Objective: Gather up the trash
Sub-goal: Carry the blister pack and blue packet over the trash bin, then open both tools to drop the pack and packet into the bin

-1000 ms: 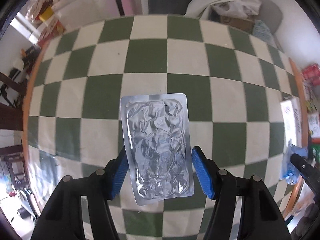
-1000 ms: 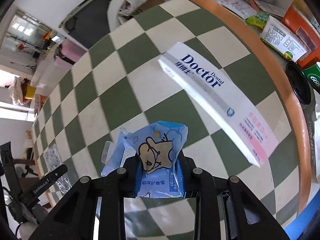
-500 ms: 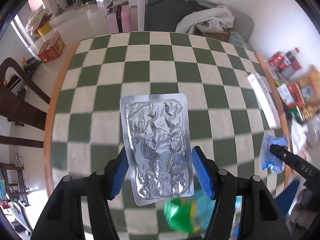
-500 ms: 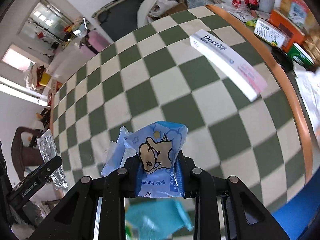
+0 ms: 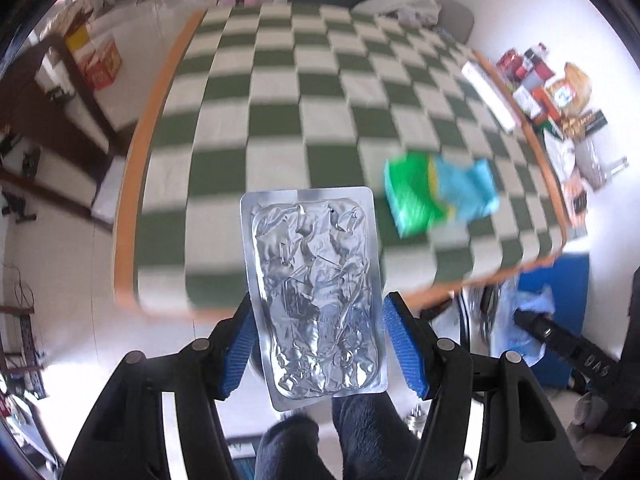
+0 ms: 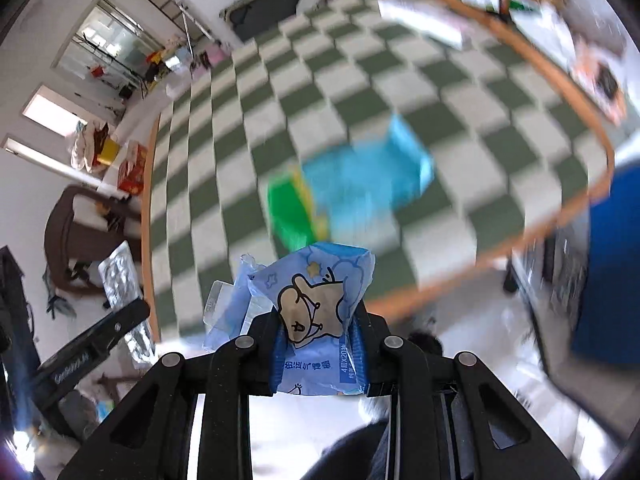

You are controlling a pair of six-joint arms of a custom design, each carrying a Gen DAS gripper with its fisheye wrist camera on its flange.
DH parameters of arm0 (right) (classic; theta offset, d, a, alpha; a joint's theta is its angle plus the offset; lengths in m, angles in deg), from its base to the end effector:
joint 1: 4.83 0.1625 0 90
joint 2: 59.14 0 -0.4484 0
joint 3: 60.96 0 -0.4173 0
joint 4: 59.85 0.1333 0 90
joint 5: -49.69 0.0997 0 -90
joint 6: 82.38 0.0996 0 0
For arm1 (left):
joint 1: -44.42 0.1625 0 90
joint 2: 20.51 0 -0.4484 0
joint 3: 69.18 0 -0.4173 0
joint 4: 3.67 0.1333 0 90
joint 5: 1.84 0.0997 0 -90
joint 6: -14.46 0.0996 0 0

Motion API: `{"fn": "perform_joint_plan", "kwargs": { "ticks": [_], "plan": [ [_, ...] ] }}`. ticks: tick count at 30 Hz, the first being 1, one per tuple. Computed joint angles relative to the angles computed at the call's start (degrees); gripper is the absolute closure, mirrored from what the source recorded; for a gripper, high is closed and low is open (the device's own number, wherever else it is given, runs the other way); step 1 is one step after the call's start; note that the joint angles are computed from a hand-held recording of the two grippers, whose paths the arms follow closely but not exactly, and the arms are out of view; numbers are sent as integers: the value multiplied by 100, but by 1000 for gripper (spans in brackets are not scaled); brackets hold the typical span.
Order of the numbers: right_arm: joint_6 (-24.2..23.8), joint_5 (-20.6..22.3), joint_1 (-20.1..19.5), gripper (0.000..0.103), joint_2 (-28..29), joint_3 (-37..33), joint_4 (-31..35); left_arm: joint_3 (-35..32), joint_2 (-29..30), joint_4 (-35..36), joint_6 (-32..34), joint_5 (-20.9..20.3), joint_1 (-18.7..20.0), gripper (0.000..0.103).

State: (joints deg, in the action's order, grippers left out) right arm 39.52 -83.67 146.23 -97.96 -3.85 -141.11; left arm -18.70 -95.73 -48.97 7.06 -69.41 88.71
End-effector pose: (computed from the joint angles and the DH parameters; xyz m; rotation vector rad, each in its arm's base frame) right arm 0.7328 -0.3310 0.2028 -1.0663 -2.2906 1.0152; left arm -0.2781 -0.5106 0.6501 0.9511 2.4579 0.1811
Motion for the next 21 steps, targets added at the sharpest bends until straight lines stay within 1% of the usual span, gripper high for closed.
{"fn": "perform_joint_plan", "kwargs": {
  "ticks": [1, 3, 4, 5, 6, 8, 11, 14, 15, 16, 17, 18, 19, 20, 21],
  "plan": [
    [23, 128, 43, 75, 51, 57, -146, 143, -137, 127, -41, -7, 63, 43],
    [18, 537, 121, 75, 172, 347, -717, 456, -374, 265, -112, -19, 215, 43],
    [15, 681, 132, 75, 210, 452, -886, 648, -495, 332, -159, 28, 308, 43],
    [-24, 947, 123, 75, 237, 724, -1294, 891, -629, 358, -212, 68, 421, 43],
    [-62, 1137, 112, 75, 245, 1008, -1743, 1144, -761, 327, -237, 109, 535, 43],
    [-131, 1441, 52, 75, 280, 1500, -2397, 1716, -1015, 229, -286, 235, 785, 43],
    [-334, 1755, -96, 75, 377, 2286, -3539, 2614, -1326, -145, -261, 396, 1216, 43],
    [-465, 1901, -290, 74, 528, 2958, -4475, 3419, -1528, -694, -123, 471, 1700, 42],
    [-548, 1950, -399, 74, 635, 3289, -5025, 3669, -1585, -898, -43, 530, 1848, 42],
    [-604, 1972, -477, 72, 687, 3477, -5336, 3969, -1633, -1186, 23, 633, 2018, 42],
    [-678, 2003, -599, 72, 831, 3746, -5826, 4168, -1677, -1365, 68, 725, 2155, 42],
    [-790, 2025, -696, 72, 917, 3882, -6126, 4370, -1684, -1596, 150, 786, 2301, 40],
    [-911, 2055, -832, 72, 1048, 4069, -6532, 4626, -1691, -1916, 281, 887, 2470, 34],
    [-1011, 2071, -966, 71, 1193, 4196, -6872, 4828, -1705, -2188, 404, 1008, 2603, 31],
    [-1168, 2087, -1112, 71, 1391, 4336, -7357, 4990, -1701, -2412, 494, 1107, 2702, 24]
  ]
}}
